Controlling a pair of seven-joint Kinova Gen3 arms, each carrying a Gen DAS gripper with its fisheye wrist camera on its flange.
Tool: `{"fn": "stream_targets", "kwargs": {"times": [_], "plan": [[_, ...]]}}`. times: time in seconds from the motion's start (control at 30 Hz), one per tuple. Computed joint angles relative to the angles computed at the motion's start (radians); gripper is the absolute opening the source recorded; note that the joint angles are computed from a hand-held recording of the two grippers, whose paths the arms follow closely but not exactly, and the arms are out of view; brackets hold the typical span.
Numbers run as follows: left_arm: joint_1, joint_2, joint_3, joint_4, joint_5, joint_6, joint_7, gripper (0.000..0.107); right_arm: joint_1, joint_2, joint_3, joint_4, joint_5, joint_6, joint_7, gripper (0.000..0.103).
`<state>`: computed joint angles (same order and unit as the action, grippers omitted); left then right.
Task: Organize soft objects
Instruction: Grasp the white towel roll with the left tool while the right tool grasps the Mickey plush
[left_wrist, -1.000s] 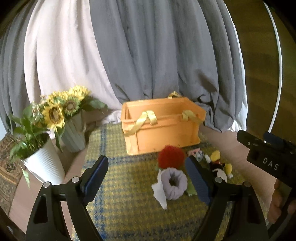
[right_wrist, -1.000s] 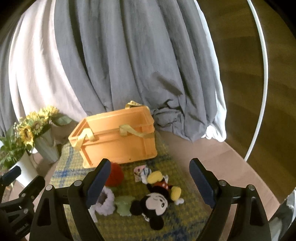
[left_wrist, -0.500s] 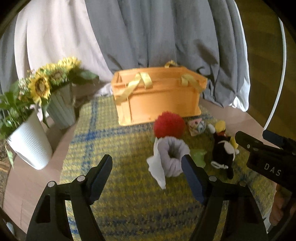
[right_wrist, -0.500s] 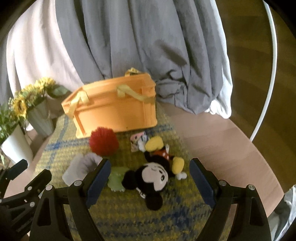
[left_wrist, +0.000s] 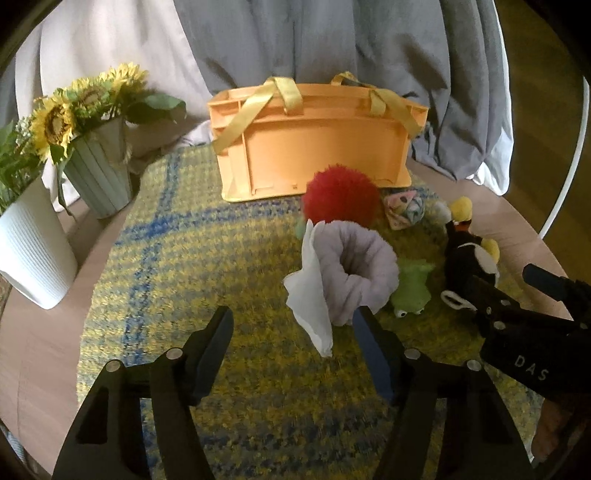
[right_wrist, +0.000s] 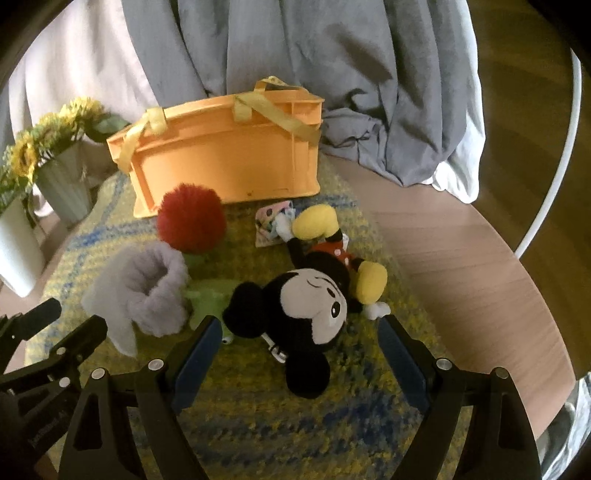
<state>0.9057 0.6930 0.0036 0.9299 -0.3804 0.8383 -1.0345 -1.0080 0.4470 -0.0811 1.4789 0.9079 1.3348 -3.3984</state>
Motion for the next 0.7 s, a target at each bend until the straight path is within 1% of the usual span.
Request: {"fn": "stream_targets", "kwargs": {"times": [0.1, 0.33, 0.43, 0.5, 0.53, 0.63, 0.7], "plan": [[-0.010, 0.022, 0.007, -0.027, 0.015, 0.016, -0.005, 0.063, 0.013, 0.015, 0.001, -0.004, 0.000, -0.013, 0.033, 0.087], [-0.009, 0.058, -0.002, -0.073, 0.026, 0.040, -0.008, 0.060, 0.010, 0.047, 0.019, -0.027, 0.014, -0.013, 0.100, 0.087], [-0.005, 0.065, -0.005, -0.080, 0.028, 0.042, -0.010, 0.057, 0.029, 0.042, 0.022, -0.015, -0.006, -0.046, 0.111, 0.087], [-0.002, 0.067, -0.007, -0.079, 0.028, 0.038, -0.009, 0.050, 0.029, 0.040, 0.026, -0.005, -0.005, -0.057, 0.108, 0.087], [-0.001, 0.070, -0.007, -0.083, 0.028, 0.041, -0.012, 0.049, 0.028, 0.046, 0.029, -0.006, -0.001, -0.051, 0.114, 0.087], [-0.006, 0.083, -0.004, -0.103, 0.035, 0.055, -0.023, 0.041, 0.036, 0.054, 0.033, -0.008, -0.001, -0.056, 0.138, 0.087], [-0.005, 0.084, -0.007, -0.105, 0.038, 0.054, -0.020, 0.030, 0.035, 0.055, 0.038, -0.003, 0.005, -0.057, 0.134, 0.086]]}}
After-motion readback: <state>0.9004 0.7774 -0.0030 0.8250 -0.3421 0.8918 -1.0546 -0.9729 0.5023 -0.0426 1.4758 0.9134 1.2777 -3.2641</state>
